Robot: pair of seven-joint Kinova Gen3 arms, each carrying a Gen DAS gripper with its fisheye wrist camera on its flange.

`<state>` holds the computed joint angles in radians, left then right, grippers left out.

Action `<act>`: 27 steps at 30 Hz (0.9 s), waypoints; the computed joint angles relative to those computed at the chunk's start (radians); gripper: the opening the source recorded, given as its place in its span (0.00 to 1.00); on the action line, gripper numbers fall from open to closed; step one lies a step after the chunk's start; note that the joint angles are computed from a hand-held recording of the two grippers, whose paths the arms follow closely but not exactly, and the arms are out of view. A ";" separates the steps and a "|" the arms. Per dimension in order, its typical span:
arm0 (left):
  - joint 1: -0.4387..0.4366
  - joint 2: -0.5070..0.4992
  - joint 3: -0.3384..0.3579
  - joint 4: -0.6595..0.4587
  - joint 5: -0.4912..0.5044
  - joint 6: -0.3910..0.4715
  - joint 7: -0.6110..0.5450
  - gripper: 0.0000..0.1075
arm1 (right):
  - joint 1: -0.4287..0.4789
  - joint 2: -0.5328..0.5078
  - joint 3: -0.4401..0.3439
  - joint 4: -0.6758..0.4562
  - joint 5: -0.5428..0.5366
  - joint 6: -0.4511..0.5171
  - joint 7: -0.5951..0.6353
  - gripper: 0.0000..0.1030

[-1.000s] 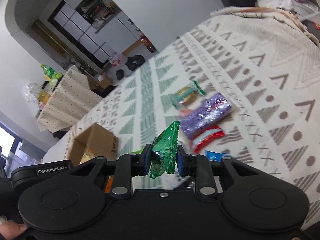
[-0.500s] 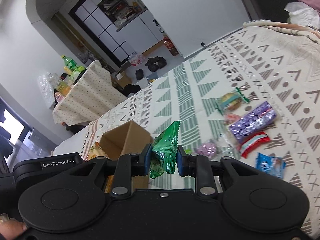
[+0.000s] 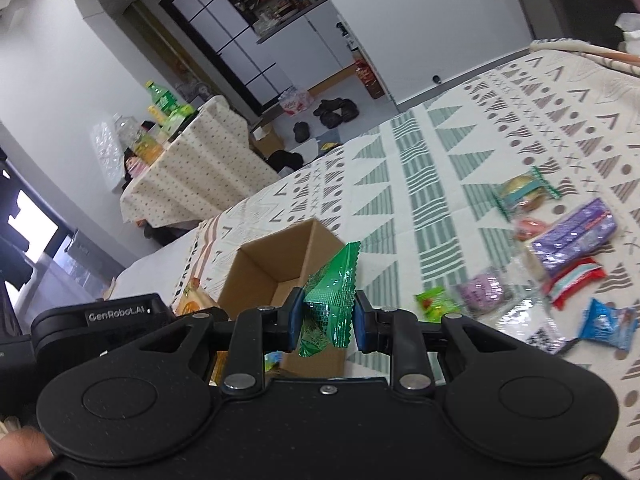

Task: Organize snacks
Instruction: 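Carry both snacks over the box and open both tools to release them, then move both tools back from the box toward the remaining snacks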

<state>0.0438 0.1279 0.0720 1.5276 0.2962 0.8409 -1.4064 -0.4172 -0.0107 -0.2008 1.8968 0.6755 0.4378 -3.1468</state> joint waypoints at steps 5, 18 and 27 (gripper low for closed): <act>-0.033 0.032 -0.010 -0.036 0.019 0.015 -0.031 0.37 | -0.026 0.046 0.011 -0.050 -0.018 -0.003 0.034 0.25; -0.078 0.079 -0.011 -0.062 0.056 0.034 -0.078 0.47 | -0.102 0.133 0.091 -0.151 -0.114 -0.014 0.138 0.25; -0.065 0.061 -0.023 -0.050 -0.005 0.062 -0.019 0.63 | -0.158 0.162 0.141 -0.187 -0.109 -0.020 0.151 0.37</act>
